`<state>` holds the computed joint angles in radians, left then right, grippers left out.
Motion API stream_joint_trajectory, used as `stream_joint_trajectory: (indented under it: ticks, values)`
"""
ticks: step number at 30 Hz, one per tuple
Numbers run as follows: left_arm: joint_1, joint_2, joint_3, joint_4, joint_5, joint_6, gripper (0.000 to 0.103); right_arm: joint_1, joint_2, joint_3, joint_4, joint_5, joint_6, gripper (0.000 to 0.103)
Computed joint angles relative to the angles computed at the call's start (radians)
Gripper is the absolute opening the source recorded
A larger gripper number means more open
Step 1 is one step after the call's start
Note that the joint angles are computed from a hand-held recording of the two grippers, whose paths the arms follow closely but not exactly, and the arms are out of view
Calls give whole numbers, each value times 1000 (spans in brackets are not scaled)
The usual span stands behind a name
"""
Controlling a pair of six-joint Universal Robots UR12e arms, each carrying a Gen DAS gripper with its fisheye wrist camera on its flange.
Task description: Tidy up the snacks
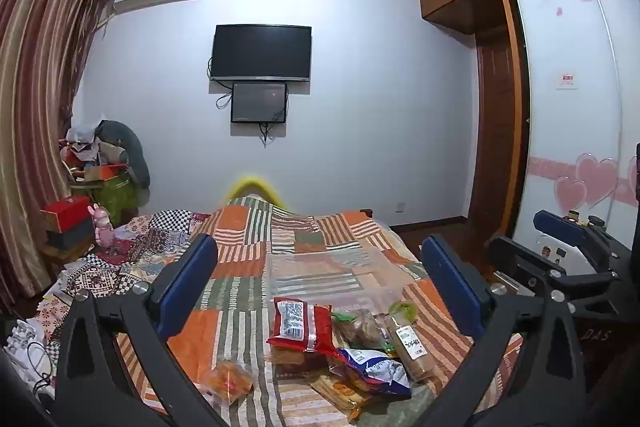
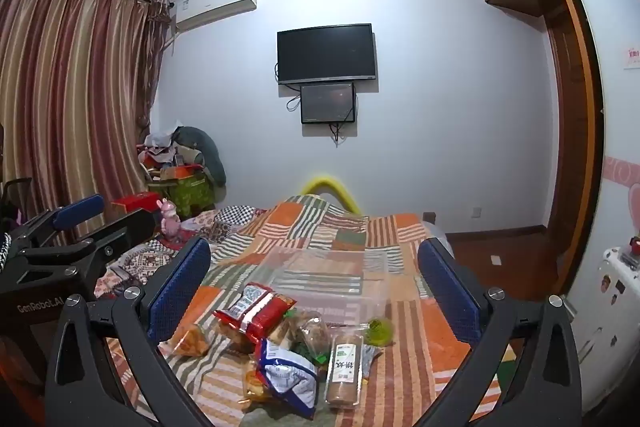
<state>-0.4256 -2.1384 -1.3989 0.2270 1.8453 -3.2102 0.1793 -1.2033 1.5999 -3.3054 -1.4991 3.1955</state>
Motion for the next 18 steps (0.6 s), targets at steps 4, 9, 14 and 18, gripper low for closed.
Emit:
stream_joint_trajectory:
  ticks: [4, 9, 14, 18]
  values:
    - [-2, -1, 5, -15, 1, -13, 103, 1, 8, -9, 0, -8, 4, 103]
    - [5, 0, -4, 5, -3, -25, 103, 2, 0, 3, -8, -4, 9, 103]
    - [10, 2, -13, 10, -19, -27, 103, -4, -2, 0, 4, 2, 22, 103]
    - [11, 1, -12, 5, -21, -25, 103, -7, -5, 0, 6, 8, 26, 103]
